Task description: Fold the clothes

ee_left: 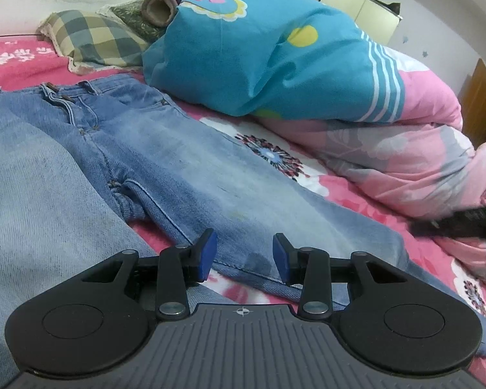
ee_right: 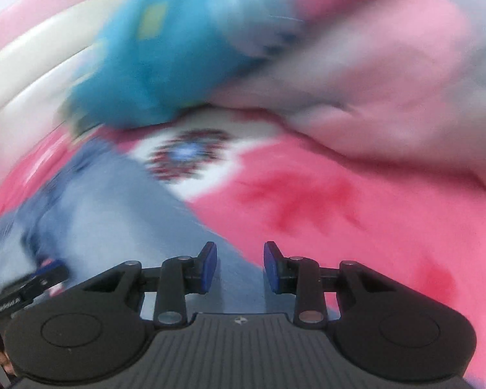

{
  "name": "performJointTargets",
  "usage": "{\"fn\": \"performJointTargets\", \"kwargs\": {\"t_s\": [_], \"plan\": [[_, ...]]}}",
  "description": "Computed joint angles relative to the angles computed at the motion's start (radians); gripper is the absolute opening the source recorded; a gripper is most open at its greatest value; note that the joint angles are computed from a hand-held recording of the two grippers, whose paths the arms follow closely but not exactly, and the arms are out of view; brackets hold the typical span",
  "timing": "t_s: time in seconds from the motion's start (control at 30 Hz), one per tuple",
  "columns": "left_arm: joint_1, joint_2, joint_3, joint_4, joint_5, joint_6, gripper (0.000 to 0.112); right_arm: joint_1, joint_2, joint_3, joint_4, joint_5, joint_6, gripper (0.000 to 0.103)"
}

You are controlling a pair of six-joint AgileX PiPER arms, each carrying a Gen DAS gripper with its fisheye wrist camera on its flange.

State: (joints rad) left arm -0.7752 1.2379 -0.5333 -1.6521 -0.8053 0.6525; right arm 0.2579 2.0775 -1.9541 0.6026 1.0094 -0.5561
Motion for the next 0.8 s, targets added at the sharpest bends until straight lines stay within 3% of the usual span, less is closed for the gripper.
{"fn": "performJointTargets", "kwargs": {"t_s": [0.17, 0.3, 0.47, 0.6, 0.73, 0.8], "plan": [[-0.006, 0.007, -0.002, 0.000, -0.010, -0.001, 0.039, -0.306, -0.241, 0.361, 0.036, -0.060, -0.013, 0.035], [-0.014, 0.018, -0.009, -0.007, -0.025, 0.007, 0.039, -0.608, -0.370, 0.509, 0.021, -0.082, 0.001, 0.044], [-0.024, 0.031, -0.017, -0.014, -0.043, 0.016, 0.040, -0.937, -0.320, 0.521, 0.151, 0.044, 0.023, 0.044], [-0.027, 0.033, -0.015, -0.010, -0.050, 0.012, 0.040, -0.997, -0.230, 0.507, 0.236, 0.115, -0.005, 0.045], [-0.025, 0.029, -0.003, 0.011, -0.047, -0.019, 0.040, -0.963, -0.213, 0.525, 0.287, 0.145, -0.076, 0.044], [-0.028, 0.031, -0.001, 0.016, -0.050, -0.027, 0.040, -0.910, -0.261, 0.596, 0.257, 0.069, -0.141, 0.037]]}}
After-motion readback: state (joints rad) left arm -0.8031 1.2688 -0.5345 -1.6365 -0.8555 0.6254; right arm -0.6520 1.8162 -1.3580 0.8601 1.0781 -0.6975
